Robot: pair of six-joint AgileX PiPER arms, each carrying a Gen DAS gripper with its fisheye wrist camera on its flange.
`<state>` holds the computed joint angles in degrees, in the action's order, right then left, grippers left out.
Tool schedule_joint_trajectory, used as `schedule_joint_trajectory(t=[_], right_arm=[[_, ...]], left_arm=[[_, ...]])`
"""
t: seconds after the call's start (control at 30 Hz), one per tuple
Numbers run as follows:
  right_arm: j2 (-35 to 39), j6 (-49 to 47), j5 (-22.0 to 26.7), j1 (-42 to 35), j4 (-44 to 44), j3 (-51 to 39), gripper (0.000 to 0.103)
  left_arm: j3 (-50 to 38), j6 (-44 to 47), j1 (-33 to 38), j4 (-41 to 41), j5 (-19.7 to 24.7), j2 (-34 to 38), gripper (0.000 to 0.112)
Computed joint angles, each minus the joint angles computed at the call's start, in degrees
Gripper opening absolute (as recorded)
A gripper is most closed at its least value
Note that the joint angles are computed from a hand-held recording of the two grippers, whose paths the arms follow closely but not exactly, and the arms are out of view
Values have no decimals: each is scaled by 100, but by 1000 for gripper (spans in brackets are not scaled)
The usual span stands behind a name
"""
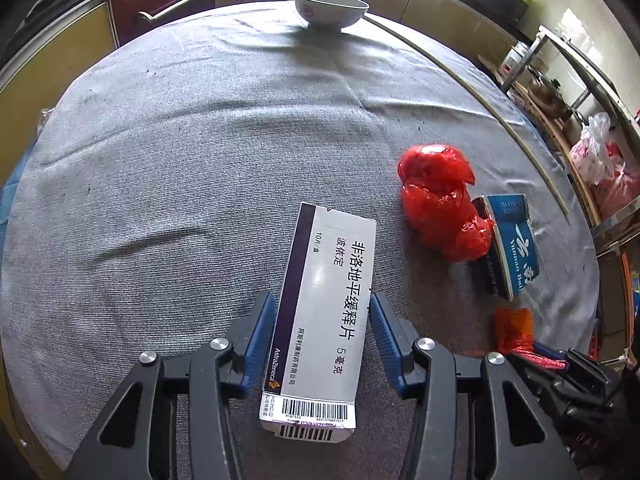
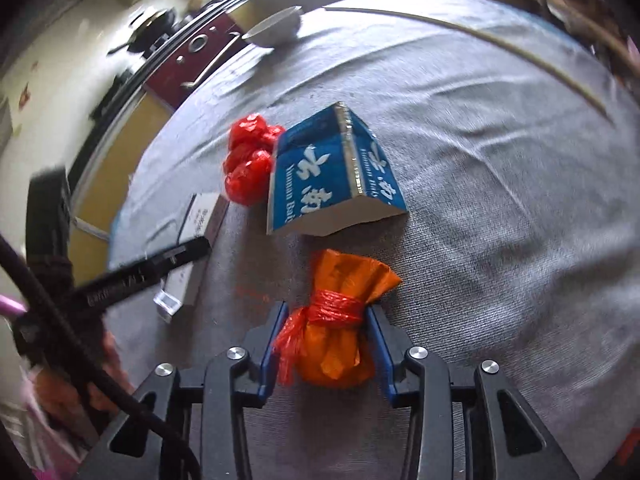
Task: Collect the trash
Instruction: 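Lower the left tool onto the white medicine box and close it, then carry the white medicine box to the wastebasket and open the left tool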
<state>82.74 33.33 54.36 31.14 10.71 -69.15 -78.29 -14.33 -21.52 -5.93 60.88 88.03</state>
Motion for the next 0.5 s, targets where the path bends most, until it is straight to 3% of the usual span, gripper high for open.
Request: schedule_joint_trajectory(t=[0.2,0.5], right_arm=[[-157,174,-123,316,-232,132,38],[-1000,358,-387,565,-600,633,38]], left_arm=[[369,-185,4,72,-151,-344,49],[495,-1190,-776,1133,235,-1209,49]])
